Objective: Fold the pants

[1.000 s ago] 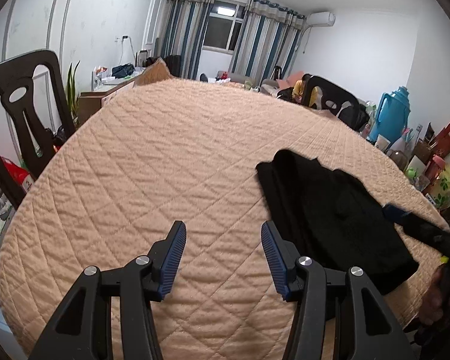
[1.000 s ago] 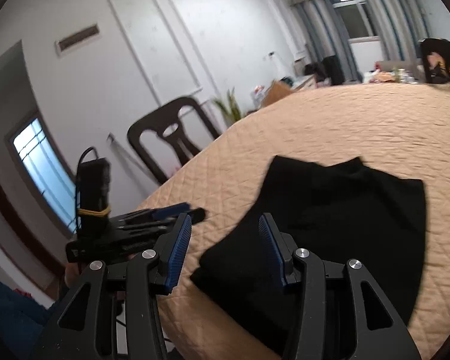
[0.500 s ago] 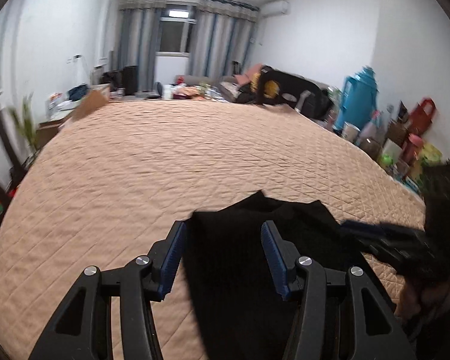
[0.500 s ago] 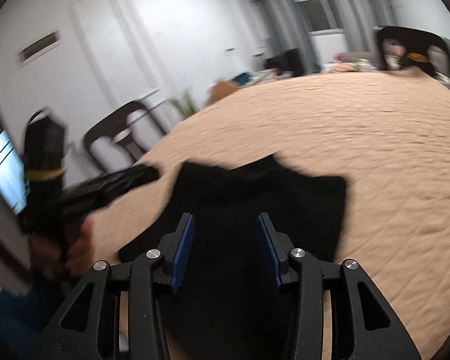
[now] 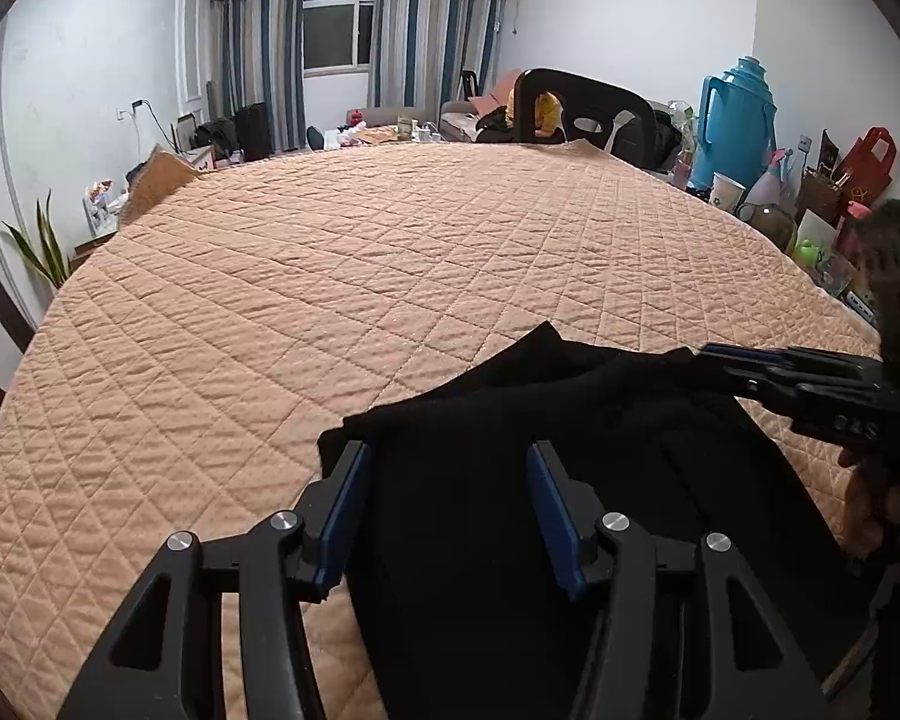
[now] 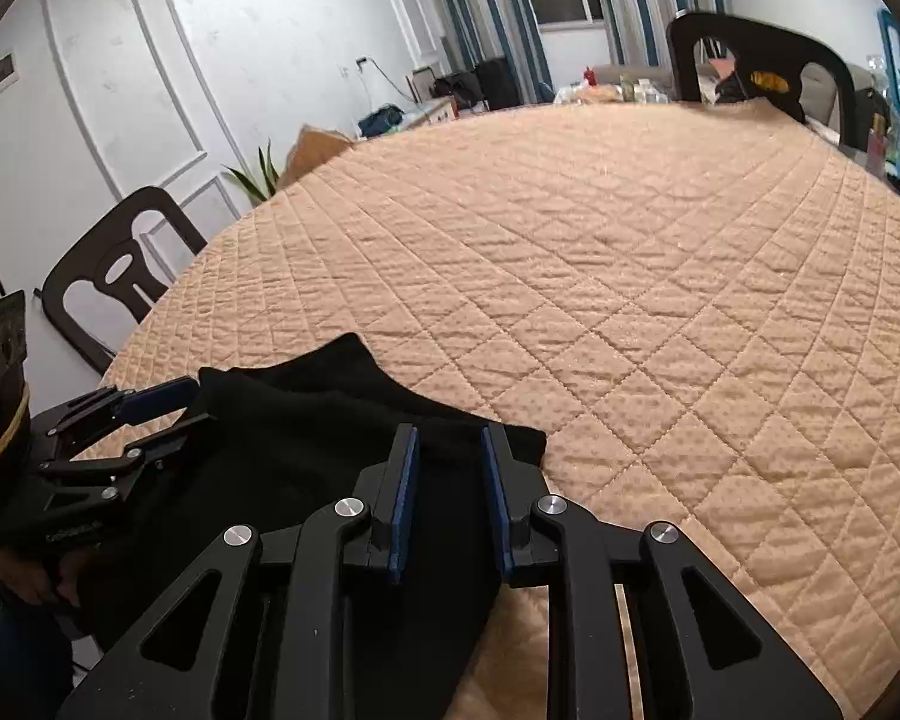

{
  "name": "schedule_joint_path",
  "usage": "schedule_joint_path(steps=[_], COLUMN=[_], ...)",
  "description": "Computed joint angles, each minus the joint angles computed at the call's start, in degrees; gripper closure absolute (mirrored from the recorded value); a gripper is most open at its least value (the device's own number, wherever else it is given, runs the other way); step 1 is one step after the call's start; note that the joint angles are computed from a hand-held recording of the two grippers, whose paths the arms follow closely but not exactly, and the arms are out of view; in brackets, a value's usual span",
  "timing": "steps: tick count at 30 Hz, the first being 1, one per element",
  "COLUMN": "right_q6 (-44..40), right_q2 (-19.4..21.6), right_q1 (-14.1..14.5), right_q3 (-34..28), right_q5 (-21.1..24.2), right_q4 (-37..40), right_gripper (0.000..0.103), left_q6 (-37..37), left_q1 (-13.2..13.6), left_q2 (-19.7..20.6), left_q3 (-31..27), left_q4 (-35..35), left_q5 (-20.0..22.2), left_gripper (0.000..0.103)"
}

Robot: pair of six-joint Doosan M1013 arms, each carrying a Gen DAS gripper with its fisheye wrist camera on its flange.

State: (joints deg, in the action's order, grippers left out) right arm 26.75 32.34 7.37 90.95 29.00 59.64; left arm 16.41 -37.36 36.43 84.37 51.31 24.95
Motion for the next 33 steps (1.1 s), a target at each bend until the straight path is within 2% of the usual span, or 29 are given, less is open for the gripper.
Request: schedule_joint_path(steps=[4,8,13,16,21,27,33], right_q6=[-14.01,-20.48,-28.64,-40.43,-45.83,-55.04,-54.27], right_q2=[-2.68,-4.79,-6.89,-7.72,-7.42,-7.57,-8.15], right_q1=[0.15,0.27,1.50,2.40,1.67,1.65,1.58], right_q3=[4.87,9.23,13.97,16.34,16.92,18.57,19.12], right_q5=[-0.41,0.01,-3.33,-6.66,-4.86,-4.18,-4.43], right_q4=[11.26,15.85,19.16,29.13,34.84,43.45,43.37], right_gripper=[0.080,0.080,0.080,0.080,0.080,0.080,0.080], left_q6=[-5.63,-11.69,-18.63,-23.20,-29.83,-33.66,-39.00], left_q1=[-0.78,-1.84,-2.87,-3.34,-3.22,-3.61,-4.03], left_q2=[-1.50,-2.94,-4.31,-4.72,-5.27,-5.05,-5.53], left_q3=[2.42,5.31,8.50,9.85,11.52,11.87,13.22], left_q4=[4.24,8.32,13.21,16.72,21.05,24.56,28.30], left_q5=[0.12,1.78,1.50,1.30,-0.49,0.26,0.01], left_gripper=[0.046,0.045,0.045,0.045,0.045,0.044,0.044])
